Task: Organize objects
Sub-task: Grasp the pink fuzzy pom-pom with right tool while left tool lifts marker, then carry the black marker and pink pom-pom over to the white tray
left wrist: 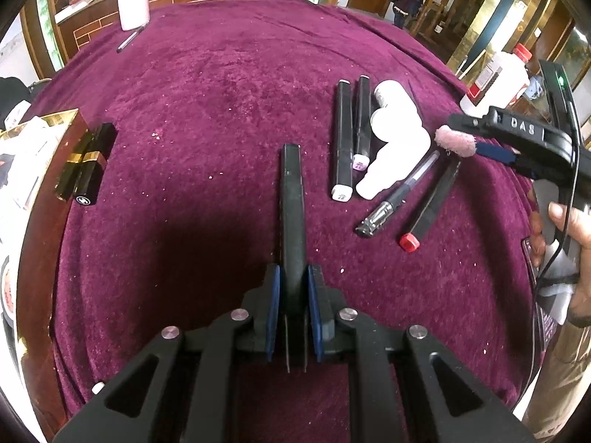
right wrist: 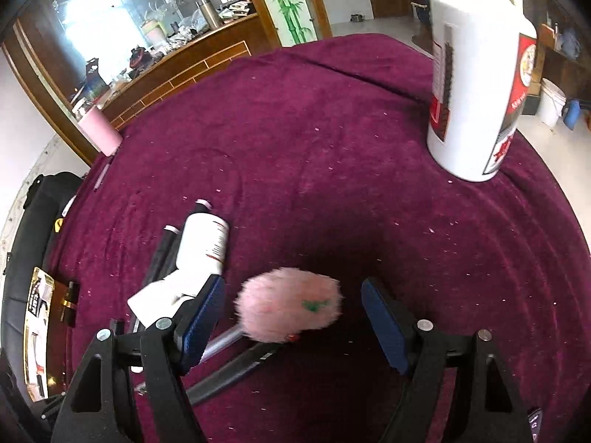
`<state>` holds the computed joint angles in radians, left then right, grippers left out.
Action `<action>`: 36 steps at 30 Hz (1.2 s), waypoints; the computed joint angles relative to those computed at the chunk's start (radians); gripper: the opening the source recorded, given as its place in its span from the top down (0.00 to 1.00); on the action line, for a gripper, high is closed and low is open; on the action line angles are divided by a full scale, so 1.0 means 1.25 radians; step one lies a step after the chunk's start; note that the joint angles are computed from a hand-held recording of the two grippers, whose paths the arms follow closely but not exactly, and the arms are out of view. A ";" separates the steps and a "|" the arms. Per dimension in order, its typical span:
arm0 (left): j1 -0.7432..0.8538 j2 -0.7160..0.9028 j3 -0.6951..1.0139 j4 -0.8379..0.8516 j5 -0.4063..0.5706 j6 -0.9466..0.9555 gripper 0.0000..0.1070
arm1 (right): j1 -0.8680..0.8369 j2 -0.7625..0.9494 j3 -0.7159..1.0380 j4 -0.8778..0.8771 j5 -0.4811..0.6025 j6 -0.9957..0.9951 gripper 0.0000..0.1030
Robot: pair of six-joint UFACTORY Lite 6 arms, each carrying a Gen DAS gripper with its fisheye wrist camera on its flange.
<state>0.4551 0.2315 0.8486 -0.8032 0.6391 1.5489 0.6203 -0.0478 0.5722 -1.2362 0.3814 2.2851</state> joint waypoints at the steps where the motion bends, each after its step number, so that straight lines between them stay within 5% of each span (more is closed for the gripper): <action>1: -0.006 0.003 0.001 -0.005 -0.003 -0.004 0.87 | -0.011 -0.002 -0.009 -0.016 -0.015 0.010 0.22; 9: -0.050 0.011 0.001 -0.063 -0.038 0.010 0.87 | 0.004 0.059 0.016 -0.080 -0.022 0.056 0.31; 19: 0.002 0.011 -0.004 -0.067 0.008 0.025 0.87 | 0.087 0.100 0.057 -0.011 0.036 -0.021 0.75; 26: 0.070 0.008 -0.005 -0.043 0.068 0.041 0.87 | 0.154 -0.019 -0.045 -0.156 0.055 0.195 0.79; 36: 0.187 -0.037 -0.003 -0.012 0.186 0.079 0.87 | 0.272 -0.132 -0.080 -0.098 0.135 0.200 0.79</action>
<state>0.6894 0.1848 0.8446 -0.8186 0.8722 1.6482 0.9602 -0.2132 0.4721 -1.3592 0.5508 2.5357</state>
